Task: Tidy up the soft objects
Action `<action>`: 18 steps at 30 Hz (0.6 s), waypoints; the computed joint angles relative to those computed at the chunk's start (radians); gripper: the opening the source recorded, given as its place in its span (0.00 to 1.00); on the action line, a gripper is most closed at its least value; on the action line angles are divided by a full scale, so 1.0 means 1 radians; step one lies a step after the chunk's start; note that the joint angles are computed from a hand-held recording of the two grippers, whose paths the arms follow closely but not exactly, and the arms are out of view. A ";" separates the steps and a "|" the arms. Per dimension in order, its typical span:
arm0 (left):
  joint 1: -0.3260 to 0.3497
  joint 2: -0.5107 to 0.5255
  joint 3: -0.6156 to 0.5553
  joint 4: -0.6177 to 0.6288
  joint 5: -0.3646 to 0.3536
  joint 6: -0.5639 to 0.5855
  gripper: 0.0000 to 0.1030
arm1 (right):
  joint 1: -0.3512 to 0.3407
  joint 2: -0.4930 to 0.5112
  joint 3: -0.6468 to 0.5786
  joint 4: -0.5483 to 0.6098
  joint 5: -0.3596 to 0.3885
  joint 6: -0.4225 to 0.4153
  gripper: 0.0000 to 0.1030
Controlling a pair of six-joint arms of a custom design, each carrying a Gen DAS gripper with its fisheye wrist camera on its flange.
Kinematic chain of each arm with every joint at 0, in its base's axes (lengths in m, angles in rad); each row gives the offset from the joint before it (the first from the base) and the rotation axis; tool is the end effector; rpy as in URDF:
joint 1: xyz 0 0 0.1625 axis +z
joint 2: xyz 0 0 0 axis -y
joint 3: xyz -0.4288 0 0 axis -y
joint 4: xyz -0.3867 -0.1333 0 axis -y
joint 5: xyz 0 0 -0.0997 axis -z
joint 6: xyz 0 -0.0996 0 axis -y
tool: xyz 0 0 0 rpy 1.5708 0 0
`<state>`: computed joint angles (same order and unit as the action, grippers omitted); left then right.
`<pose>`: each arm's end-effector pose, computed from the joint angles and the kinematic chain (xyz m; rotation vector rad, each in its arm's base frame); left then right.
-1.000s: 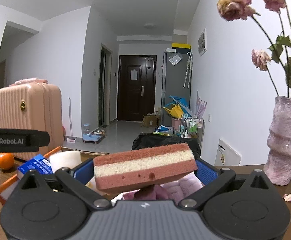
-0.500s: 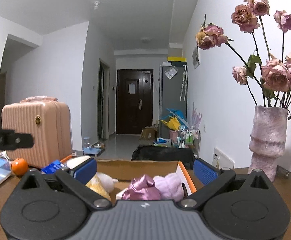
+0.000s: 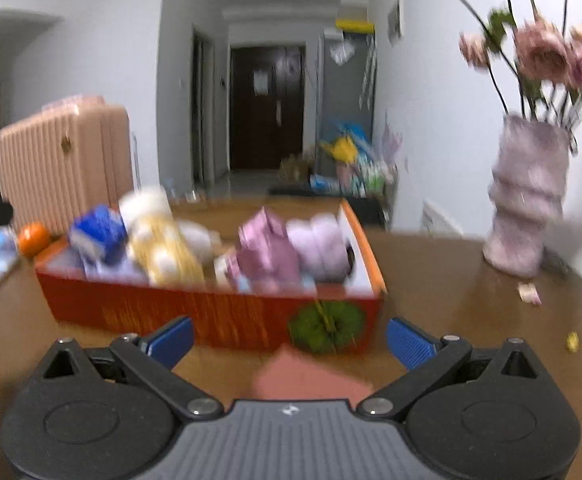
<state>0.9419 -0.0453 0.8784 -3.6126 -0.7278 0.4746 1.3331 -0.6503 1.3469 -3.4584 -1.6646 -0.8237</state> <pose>-0.2943 -0.7576 -0.0345 0.5203 2.0252 -1.4442 -0.0601 -0.7746 0.2298 0.5624 -2.1039 1.2202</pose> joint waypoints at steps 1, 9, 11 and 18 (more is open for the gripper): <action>0.000 -0.005 0.014 0.007 0.000 -0.003 1.00 | -0.002 -0.006 0.010 0.013 -0.020 -0.001 1.00; -0.005 -0.026 0.089 0.051 0.014 -0.026 1.00 | 0.004 -0.002 0.003 0.134 -0.134 0.071 0.99; -0.004 -0.028 0.097 0.068 0.015 -0.034 1.00 | 0.003 -0.004 -0.003 0.167 -0.145 0.095 0.96; -0.003 -0.033 0.111 0.095 0.006 -0.051 1.00 | 0.003 -0.025 0.017 0.182 -0.136 0.127 0.73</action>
